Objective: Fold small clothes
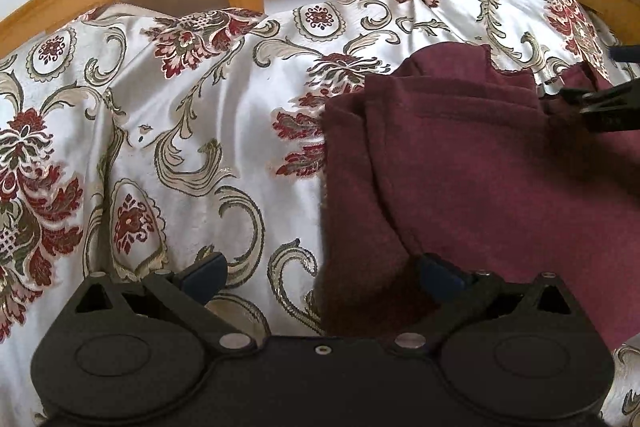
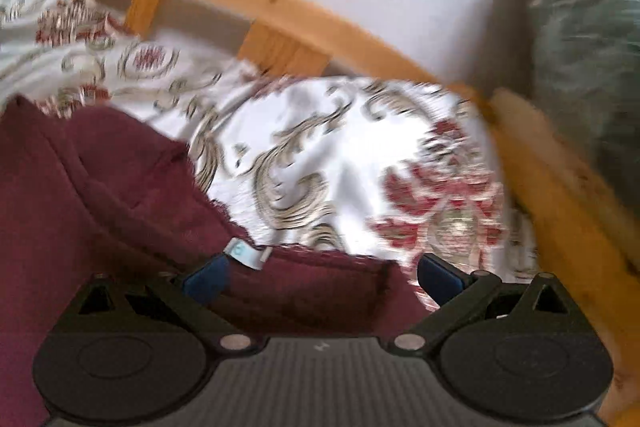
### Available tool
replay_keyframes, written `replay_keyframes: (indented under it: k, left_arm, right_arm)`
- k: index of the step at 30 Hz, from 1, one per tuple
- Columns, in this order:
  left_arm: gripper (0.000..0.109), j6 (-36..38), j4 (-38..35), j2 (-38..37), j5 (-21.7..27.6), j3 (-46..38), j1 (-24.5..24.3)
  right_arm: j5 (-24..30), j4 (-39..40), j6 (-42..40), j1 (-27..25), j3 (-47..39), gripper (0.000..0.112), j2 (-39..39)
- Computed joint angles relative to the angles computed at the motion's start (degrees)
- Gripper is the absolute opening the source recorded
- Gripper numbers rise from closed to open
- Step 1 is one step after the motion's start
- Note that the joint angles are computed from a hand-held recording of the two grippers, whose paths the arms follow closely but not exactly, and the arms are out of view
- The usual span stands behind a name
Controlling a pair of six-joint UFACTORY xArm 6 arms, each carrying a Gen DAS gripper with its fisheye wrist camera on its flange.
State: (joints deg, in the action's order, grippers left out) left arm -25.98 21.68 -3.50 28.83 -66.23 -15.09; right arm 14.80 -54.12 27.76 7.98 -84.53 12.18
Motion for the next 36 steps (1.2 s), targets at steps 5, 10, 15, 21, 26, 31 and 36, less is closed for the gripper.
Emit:
replay_keyframes:
  k: [5, 10, 15, 21, 26, 31, 36]
  left_arm:
    - [0.102, 2.02, -6.67, -1.19, -1.32, 0.60, 0.96]
    - [0.102, 3.75, -10.78, -2.26, -3.72, 2.08, 0.68]
    - [0.102, 7.67, -14.02, -3.23, -6.04, 4.12, -0.77]
    - [0.102, 15.88, -26.65, -5.07, -7.73, 7.41, -2.21]
    - [0.102, 9.95, -21.19, -6.70, -6.45, 8.13, -2.77]
    - [0.102, -1.37, -8.58, -8.90, 1.47, 6.93, -3.21]
    - [0.102, 4.12, -13.75, -11.04, -0.17, 9.37, -1.69]
  right_arm:
    - [-1.55, -9.34, 15.51, -0.47, 14.16, 0.103, -13.32]
    - [2.36, -18.40, 31.02, 2.84, 25.73, 0.103, -23.61]
    - [3.75, -20.83, 36.31, 5.71, 32.95, 0.103, -28.86]
    - [2.75, -21.22, 35.00, 5.79, 34.29, 0.103, -28.27]
    - [-0.55, -16.99, 34.70, 3.46, 35.65, 0.103, -26.71]
    - [-6.24, -26.44, 46.34, 0.40, 36.49, 0.103, -26.60]
    - [-5.90, -29.69, 49.52, 0.54, 36.11, 0.103, -26.52]
